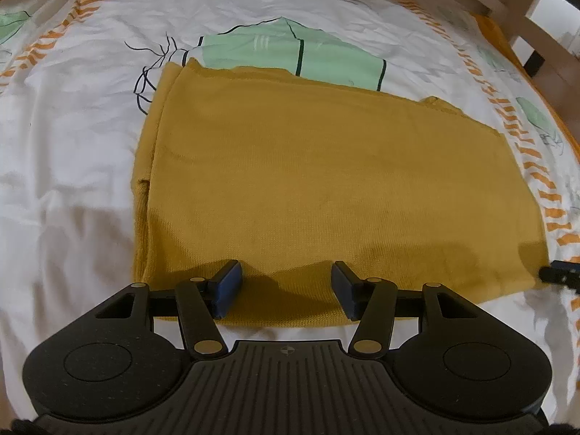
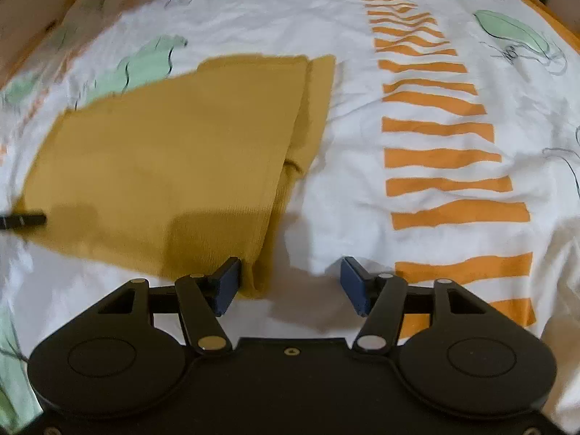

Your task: Fold small clothes

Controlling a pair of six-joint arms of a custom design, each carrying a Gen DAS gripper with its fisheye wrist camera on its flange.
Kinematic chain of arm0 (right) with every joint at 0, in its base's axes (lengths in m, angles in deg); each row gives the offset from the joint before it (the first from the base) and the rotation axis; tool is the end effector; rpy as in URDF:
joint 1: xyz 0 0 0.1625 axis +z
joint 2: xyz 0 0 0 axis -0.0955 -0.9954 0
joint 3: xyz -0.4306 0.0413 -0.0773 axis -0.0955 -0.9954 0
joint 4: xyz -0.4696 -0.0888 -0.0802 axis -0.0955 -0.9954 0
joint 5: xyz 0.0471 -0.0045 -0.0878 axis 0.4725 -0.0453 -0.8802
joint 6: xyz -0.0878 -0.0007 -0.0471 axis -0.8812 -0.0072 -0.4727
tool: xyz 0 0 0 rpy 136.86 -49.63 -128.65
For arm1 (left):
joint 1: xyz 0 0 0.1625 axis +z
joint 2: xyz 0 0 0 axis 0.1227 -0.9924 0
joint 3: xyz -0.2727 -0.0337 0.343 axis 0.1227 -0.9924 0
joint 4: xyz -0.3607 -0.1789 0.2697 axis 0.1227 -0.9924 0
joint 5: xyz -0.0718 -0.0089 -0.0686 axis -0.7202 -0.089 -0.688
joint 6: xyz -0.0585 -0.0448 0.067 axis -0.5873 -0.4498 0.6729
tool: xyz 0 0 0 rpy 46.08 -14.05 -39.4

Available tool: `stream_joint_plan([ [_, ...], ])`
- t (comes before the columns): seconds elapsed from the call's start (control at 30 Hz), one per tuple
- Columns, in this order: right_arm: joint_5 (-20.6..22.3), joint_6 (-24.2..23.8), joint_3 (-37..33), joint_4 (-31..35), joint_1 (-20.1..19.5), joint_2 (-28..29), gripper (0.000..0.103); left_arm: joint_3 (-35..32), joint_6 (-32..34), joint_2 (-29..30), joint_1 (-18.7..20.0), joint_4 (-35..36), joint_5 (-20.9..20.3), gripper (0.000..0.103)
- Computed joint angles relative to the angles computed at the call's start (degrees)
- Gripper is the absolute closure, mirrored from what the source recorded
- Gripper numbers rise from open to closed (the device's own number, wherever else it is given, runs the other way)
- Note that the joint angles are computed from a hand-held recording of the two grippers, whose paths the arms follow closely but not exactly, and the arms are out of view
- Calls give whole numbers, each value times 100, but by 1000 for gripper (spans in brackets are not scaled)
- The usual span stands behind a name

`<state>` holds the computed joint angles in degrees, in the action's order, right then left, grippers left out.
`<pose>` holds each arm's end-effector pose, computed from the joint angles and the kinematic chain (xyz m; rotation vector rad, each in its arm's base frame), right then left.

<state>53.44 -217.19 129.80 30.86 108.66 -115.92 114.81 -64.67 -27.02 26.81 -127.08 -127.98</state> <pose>0.1100 -0.2112 0.3048 -0.2911 -2.3269 0.6309 -0.2852 -0.4119 0.1304 0.7645 2.5564 -0.3861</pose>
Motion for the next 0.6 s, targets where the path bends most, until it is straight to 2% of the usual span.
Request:
stream_joint_plan([
  [0.07,-158,-242,4,-312,-107,-346,29,-13,-10,13,-8,30,13,50],
  [0.1,-311,-403,16,-500,-240,-537,18,-24,-46,29,-21,59,38,50],
  [0.13,-508,-557,22,-663,-425,-697,11,-42,-82,51,-38,101,67,50],
  [0.2,-1204,-843,27,-897,-999,-1027,11,-74,-91,84,-58,181,110,50],
  [0.27,-1811,-919,15,-1009,-1537,-1166,11,-74,-60,88,-67,191,123,50],
  [0.37,-2399,-1015,55,-1155,-2150,-1254,9,-59,-82,68,-44,131,92,50],
  [0.43,-2718,-1124,99,-1265,-2408,-1280,0,-64,-120,53,-23,109,58,50],
  [0.47,-2926,-1233,138,-1343,-2553,-1336,0,-64,-141,40,-21,91,39,50],
  [0.6,-3087,-1457,248,-1503,-2662,-1439,0,-8,-236,-61,-12,-194,-89,50],
])
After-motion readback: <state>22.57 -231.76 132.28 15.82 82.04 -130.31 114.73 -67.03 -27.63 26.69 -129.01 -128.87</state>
